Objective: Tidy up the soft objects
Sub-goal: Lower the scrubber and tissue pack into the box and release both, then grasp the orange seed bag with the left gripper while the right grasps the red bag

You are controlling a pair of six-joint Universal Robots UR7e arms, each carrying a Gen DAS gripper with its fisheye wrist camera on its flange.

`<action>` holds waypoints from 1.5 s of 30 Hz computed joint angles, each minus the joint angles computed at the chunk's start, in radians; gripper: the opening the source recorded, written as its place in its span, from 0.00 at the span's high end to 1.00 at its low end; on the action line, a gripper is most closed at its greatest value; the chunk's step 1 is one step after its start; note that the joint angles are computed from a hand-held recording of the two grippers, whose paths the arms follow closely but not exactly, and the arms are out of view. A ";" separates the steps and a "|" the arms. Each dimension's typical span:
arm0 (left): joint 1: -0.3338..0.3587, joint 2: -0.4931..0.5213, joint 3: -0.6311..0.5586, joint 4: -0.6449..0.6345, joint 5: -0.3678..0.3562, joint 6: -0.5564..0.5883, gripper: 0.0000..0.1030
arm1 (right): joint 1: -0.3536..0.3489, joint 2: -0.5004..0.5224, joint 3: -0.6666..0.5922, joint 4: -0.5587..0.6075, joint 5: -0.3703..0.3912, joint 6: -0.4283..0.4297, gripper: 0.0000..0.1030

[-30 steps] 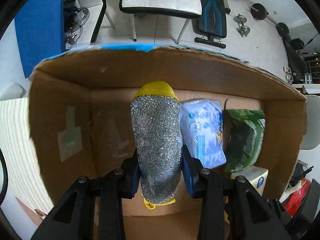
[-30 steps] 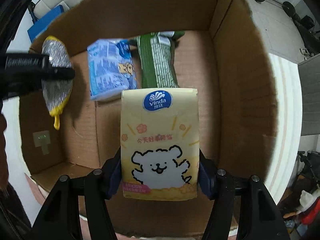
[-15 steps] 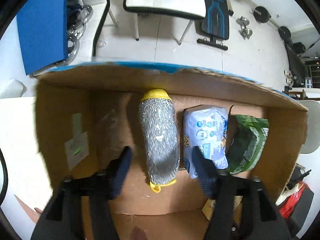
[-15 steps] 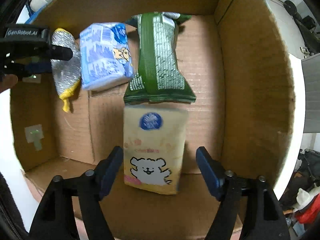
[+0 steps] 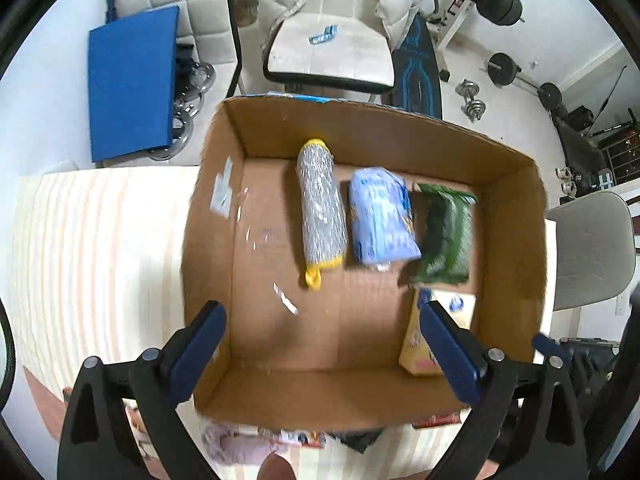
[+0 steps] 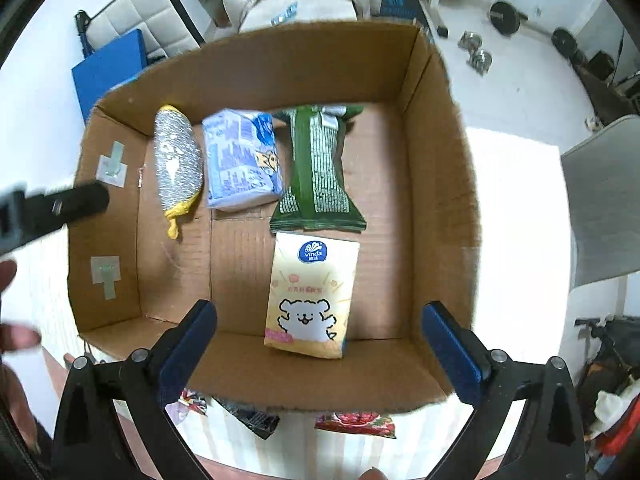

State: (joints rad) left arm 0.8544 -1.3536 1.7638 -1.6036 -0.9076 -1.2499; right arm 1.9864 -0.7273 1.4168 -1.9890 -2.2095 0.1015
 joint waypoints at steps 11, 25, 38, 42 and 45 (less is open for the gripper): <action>-0.173 -0.046 0.033 0.164 0.044 -0.217 0.04 | 0.054 -0.136 0.126 -0.085 0.014 -0.060 0.00; -0.094 -0.054 0.290 0.051 -0.153 -0.113 0.09 | -0.049 -0.293 0.426 -0.113 0.171 0.150 0.06; 0.065 -0.003 0.381 -0.265 -0.250 0.078 0.47 | -0.141 -0.202 0.422 -0.166 -0.013 0.151 0.06; 0.064 -0.034 0.418 -0.316 -0.254 0.046 0.57 | -0.159 -0.174 0.407 -0.147 -0.008 0.151 0.37; 0.056 -0.061 0.445 -0.330 -0.261 0.004 0.58 | -0.165 -0.171 0.406 -0.112 -0.007 0.158 0.50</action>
State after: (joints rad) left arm 0.9108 -1.4149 2.2084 -1.9335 -1.1690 -1.2459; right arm 1.8217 -0.8984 1.8232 -2.1011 -2.2163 0.2597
